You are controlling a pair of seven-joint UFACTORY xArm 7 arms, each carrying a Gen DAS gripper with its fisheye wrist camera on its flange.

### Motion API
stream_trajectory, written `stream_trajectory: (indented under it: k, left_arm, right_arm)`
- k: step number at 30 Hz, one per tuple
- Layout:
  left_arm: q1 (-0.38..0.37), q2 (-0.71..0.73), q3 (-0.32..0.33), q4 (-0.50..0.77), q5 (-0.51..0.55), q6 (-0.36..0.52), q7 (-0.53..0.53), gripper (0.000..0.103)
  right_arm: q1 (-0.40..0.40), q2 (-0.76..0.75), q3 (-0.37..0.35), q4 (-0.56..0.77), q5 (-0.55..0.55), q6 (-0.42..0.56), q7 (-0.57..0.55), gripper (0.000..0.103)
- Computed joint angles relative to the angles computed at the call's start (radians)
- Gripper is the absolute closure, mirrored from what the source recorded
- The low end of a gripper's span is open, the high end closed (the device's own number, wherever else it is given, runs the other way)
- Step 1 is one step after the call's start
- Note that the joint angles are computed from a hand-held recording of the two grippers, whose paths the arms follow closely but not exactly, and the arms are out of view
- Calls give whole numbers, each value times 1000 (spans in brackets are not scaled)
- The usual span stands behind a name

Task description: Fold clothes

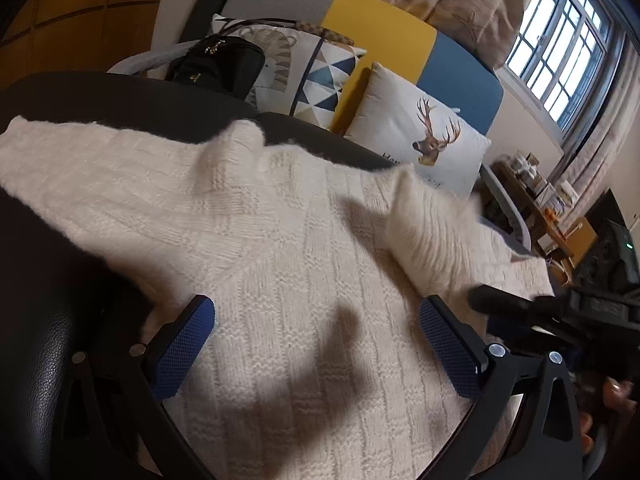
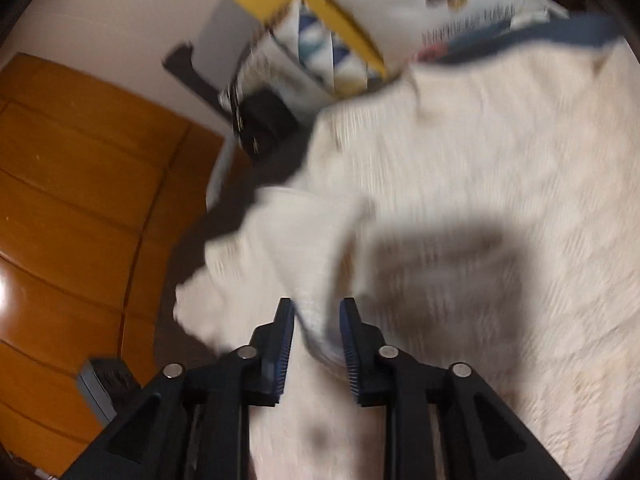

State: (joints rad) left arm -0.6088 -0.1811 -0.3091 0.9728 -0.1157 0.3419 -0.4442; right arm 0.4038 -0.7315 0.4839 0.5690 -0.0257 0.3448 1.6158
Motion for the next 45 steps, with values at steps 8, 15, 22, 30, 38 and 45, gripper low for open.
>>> stream_trajectory:
  k: [8, 15, 22, 30, 38, 45]
  left_arm:
    - [23, 32, -21, 45, 86, 54, -67, 0]
    - [29, 114, -57, 169, 321, 226, -216, 0]
    - [-39, 210, -32, 277, 507, 317, -336, 0]
    - [-37, 229, -5, 277, 312, 200, -264, 74]
    - [-18, 184, -7, 192, -66, 96, 24, 52]
    - [-41, 165, -26, 166, 4, 76, 32, 26]
  right_arm:
    - [-37, -433, 71, -69, -84, 412, 46, 78]
    - [21, -713, 70, -186, -33, 774, 54, 80]
    - [115, -996, 232, -343, -17, 784, 258, 85]
    - [161, -1002, 260, -356, -54, 775, 336, 85]
    - [198, -1012, 280, -354, -73, 801, 378, 84]
    - [204, -999, 281, -355, -91, 795, 402, 84]
